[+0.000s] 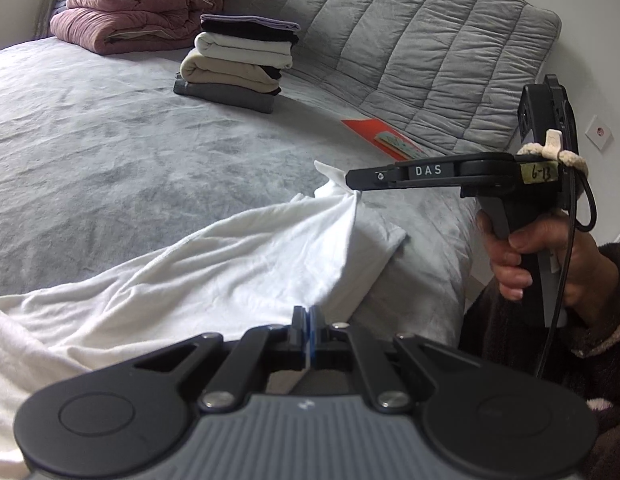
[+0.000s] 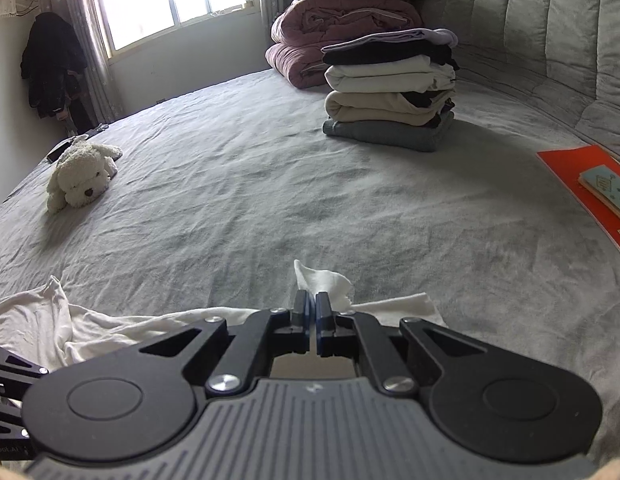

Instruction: Fold clothes

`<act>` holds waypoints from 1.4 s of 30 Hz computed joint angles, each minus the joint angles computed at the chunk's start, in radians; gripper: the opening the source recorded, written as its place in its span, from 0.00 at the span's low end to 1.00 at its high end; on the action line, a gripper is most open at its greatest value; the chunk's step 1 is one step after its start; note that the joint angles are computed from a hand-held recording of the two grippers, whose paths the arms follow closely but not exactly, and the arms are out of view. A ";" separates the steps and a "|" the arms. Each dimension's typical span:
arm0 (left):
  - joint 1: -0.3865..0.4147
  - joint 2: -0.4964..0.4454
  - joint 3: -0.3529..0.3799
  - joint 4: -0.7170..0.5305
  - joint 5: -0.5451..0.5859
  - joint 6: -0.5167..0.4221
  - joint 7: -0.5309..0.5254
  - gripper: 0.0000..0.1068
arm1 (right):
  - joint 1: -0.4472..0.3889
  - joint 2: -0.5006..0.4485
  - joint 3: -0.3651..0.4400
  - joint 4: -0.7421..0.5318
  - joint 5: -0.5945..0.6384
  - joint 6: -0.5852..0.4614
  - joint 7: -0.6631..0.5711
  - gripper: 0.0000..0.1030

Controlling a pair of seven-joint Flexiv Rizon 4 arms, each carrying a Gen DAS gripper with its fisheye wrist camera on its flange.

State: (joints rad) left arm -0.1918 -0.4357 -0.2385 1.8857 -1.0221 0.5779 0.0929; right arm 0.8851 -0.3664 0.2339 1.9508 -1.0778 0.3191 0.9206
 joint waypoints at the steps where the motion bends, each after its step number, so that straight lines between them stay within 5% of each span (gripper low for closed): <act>1: -0.002 0.000 0.003 0.000 0.017 -0.001 0.001 0.01 | 0.002 -0.002 0.003 0.004 0.004 0.005 0.015 0.03; 8: -0.007 -0.010 0.013 -0.014 0.120 -0.002 -0.036 0.02 | 0.005 -0.006 0.002 0.051 -0.018 0.066 0.143 0.05; 15: 0.004 -0.012 0.003 -0.023 0.111 -0.016 -0.052 0.18 | -0.001 -0.004 0.002 0.060 -0.030 0.045 0.162 0.38; 34: -0.004 -0.031 -0.015 -0.035 0.046 0.074 -0.120 0.39 | 0.017 -0.087 -0.025 -0.023 0.048 -0.051 -0.095 0.38; 42: 0.002 -0.035 -0.016 -0.037 0.048 0.074 -0.137 0.44 | 0.028 -0.065 -0.016 0.002 0.051 -0.084 -0.028 0.38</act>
State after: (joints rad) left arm -0.1902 -0.4707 -0.2548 1.8490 -0.9740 0.6522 -0.0437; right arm 0.9134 -0.4311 0.2178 1.9532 -1.0269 0.2348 0.8926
